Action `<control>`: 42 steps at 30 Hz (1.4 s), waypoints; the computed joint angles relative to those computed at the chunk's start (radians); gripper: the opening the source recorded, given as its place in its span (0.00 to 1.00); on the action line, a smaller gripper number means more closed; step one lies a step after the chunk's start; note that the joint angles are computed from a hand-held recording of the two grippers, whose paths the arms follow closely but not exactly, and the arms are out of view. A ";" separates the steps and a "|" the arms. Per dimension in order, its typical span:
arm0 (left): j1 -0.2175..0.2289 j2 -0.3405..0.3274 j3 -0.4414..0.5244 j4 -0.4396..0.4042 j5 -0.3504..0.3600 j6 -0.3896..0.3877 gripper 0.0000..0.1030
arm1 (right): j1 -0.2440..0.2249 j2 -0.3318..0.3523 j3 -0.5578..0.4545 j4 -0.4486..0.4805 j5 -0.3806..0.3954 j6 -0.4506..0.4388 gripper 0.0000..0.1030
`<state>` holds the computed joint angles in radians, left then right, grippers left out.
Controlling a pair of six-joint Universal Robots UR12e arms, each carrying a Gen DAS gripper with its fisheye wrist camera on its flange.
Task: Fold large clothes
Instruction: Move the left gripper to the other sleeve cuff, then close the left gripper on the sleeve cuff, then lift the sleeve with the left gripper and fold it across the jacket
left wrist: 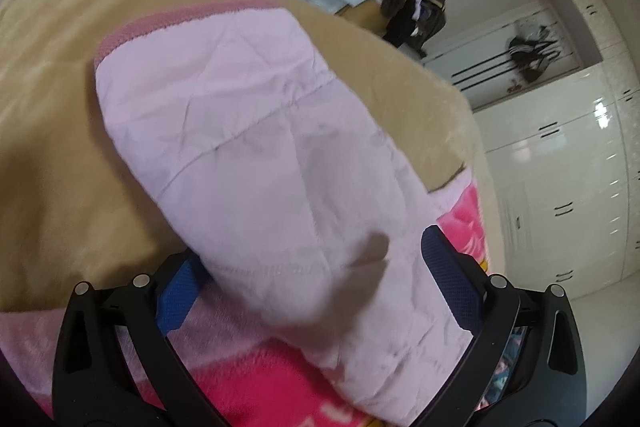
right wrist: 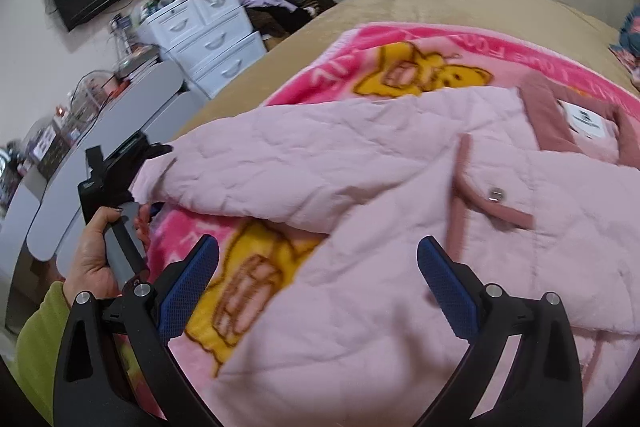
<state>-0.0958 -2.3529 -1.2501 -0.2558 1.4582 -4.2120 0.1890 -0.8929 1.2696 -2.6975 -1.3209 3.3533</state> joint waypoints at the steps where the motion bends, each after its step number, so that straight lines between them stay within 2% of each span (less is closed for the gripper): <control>1: 0.000 0.000 -0.004 0.018 0.006 -0.004 0.81 | -0.006 -0.009 0.015 -0.011 -0.003 0.007 0.96; 2: -0.001 0.003 -0.009 0.026 0.015 -0.008 0.55 | -0.011 -0.016 0.029 -0.024 -0.002 0.014 0.96; 4: -0.002 0.009 -0.017 0.049 0.029 -0.012 0.21 | -0.023 -0.034 0.063 -0.053 -0.002 0.028 0.96; 6: -0.003 0.014 -0.022 0.100 0.030 0.002 0.15 | -0.034 -0.049 0.089 -0.075 -0.003 0.043 0.96; 11: -0.012 0.030 -0.011 0.204 0.028 0.052 0.11 | -0.059 -0.082 0.144 -0.127 -0.003 0.085 0.96; 15: -0.035 0.047 0.005 0.250 0.038 0.097 0.11 | -0.074 -0.105 0.183 -0.174 -0.005 0.111 0.96; 22: -0.086 0.060 0.037 0.308 -0.023 0.170 0.10 | -0.100 -0.147 0.243 -0.209 0.013 0.143 0.96; 31: -0.141 0.066 0.070 0.302 -0.073 0.326 0.09 | -0.123 -0.201 0.331 -0.279 -0.003 0.160 0.96; 42: -0.163 0.054 0.115 0.300 -0.137 0.434 0.09 | -0.164 -0.243 0.429 -0.335 -0.034 0.238 0.96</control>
<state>-0.2584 -2.2993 -1.1354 0.0439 1.3208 -3.7783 0.0251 -1.1355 1.6982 -3.0326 -1.3551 3.5910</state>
